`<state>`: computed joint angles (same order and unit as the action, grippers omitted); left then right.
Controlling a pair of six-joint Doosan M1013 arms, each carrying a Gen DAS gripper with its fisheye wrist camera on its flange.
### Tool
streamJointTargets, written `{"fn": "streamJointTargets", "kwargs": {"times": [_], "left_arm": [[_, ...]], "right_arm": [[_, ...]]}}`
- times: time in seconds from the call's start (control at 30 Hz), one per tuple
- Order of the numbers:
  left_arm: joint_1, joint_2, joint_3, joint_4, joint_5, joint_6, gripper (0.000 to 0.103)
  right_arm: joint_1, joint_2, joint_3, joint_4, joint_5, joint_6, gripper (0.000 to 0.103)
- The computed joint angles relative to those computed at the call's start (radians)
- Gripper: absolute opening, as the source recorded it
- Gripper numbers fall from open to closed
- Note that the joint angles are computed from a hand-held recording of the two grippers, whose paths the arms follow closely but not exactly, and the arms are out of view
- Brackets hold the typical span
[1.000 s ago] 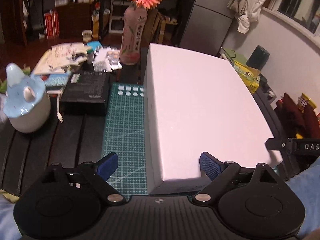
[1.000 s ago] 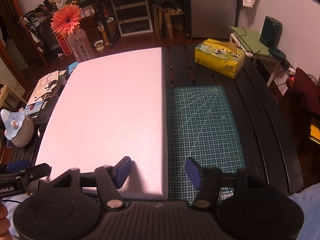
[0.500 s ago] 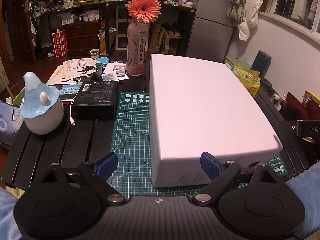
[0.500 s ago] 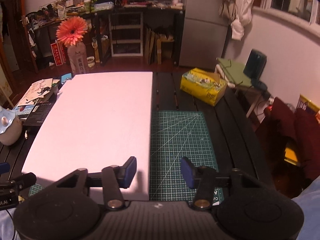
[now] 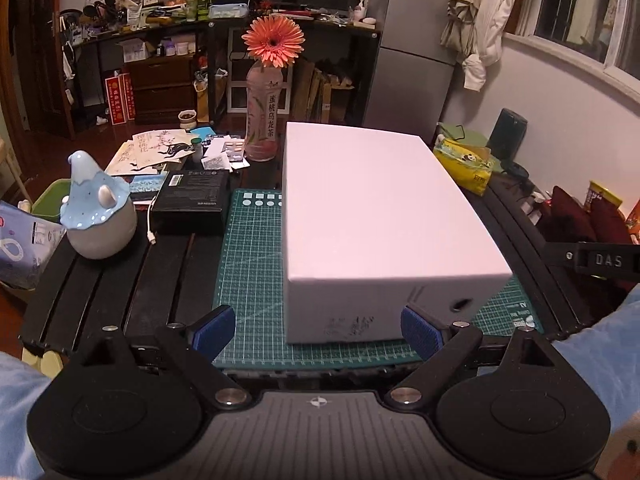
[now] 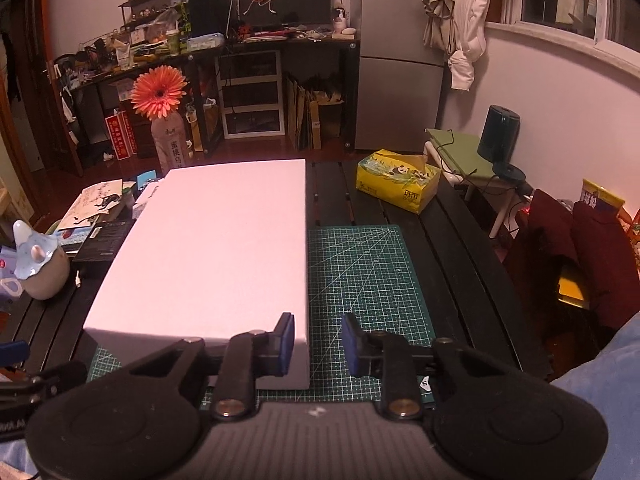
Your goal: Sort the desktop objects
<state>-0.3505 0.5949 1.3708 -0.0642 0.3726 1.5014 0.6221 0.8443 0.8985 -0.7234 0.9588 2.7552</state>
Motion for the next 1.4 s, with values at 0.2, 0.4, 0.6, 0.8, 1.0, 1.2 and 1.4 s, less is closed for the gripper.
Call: {"fn": "streamJointTargets", "kwargs": {"times": [0.2, 0.4, 0.6, 0.8, 1.0, 1.2, 1.4], "left_arm": [[-0.009, -0.025, 0.023, 0.152, 0.005, -0.156, 0.09], [-0.021, -0.054, 0.049, 0.349, -0.013, -0.348, 0.091], [-0.038, -0.078, 0.067, 0.43, -0.025, -0.393, 0.096], [-0.05, -0.093, 0.072, 0.502, -0.02, -0.453, 0.096], [-0.056, -0.102, 0.073, 0.576, 0.003, -0.522, 0.096], [-0.057, -0.111, 0.073, 0.566, 0.02, -0.511, 0.096], [-0.058, -0.123, 0.075, 0.578, 0.024, -0.535, 0.096]], "right_arm": [[0.01, -0.02, 0.032, 0.02, -0.039, -0.007, 0.031], [0.027, -0.035, 0.061, -0.013, -0.05, 0.026, 0.051], [0.044, -0.056, 0.092, -0.086, -0.07, 0.072, 0.068], [0.051, -0.073, 0.115, -0.084, -0.08, 0.096, 0.068], [0.068, -0.089, 0.138, -0.168, -0.063, 0.163, 0.081], [0.081, -0.099, 0.146, -0.219, -0.048, 0.209, 0.082], [0.086, -0.111, 0.144, -0.219, -0.012, 0.254, 0.092]]}}
